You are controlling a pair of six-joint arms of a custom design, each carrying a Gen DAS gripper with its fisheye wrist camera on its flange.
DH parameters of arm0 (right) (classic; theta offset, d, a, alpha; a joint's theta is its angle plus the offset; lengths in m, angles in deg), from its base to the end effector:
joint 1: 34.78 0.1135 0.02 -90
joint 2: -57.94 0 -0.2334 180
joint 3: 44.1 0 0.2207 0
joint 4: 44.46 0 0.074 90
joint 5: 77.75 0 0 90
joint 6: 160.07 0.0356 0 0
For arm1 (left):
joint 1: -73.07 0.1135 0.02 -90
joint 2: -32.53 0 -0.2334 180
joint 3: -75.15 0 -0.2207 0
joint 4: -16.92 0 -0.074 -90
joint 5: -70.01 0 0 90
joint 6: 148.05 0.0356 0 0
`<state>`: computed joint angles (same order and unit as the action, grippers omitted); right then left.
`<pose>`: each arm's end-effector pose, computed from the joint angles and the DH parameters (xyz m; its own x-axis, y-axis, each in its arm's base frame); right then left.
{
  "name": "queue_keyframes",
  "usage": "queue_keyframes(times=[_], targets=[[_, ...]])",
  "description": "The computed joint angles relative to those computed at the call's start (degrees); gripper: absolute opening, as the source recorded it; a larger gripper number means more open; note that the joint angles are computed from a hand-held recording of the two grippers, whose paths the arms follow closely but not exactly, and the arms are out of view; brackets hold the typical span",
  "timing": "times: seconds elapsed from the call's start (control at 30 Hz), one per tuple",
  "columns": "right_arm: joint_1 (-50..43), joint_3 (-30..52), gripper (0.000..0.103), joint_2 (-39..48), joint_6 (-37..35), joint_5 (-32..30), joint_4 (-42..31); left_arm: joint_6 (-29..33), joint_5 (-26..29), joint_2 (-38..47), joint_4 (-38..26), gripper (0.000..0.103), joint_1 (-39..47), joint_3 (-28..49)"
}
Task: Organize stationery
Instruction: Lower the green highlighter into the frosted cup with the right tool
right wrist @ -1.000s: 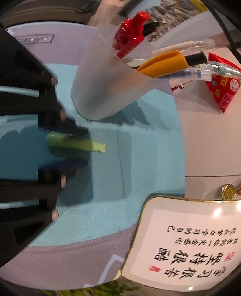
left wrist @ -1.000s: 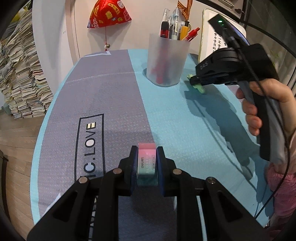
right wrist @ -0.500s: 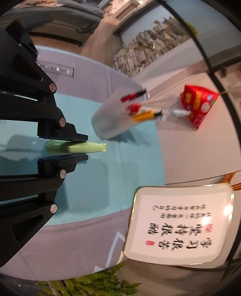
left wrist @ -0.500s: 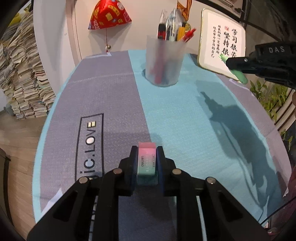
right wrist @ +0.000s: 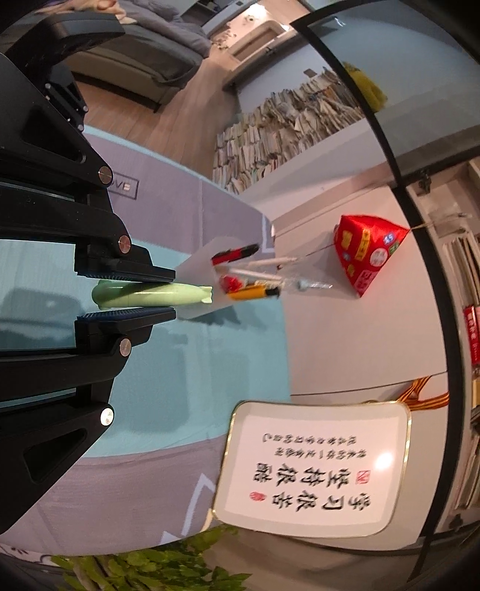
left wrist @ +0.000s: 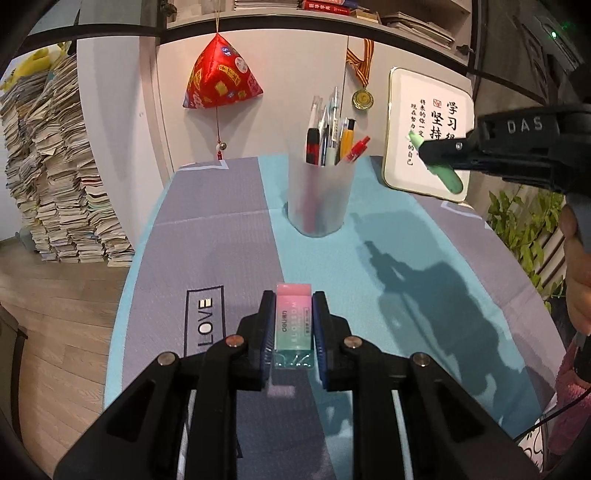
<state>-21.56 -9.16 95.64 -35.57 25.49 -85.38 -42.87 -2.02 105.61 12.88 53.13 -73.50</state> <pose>0.1327 0.0228 0.1706 -0.5888 0.4280 -0.6856 0.3302 0.9016 0.2793 0.1768 -0.0758 0.1126 -0.5122 0.4508 -0.7311 0.6847 0.7282 -0.0307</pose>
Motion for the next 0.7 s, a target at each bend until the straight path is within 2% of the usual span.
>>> queue_keyframes(times=[0.17,0.7], targets=[[-0.3,3.9,0.014,4.5,-1.8,0.8,1.8,-0.1,0.2,0.3,0.2,0.018,0.3,0.4],[-4.5,11.6,0.014,30.2,-5.1,-1.0,20.7,0.7,3.0,5.5,3.7,0.018,6.3,2.7]])
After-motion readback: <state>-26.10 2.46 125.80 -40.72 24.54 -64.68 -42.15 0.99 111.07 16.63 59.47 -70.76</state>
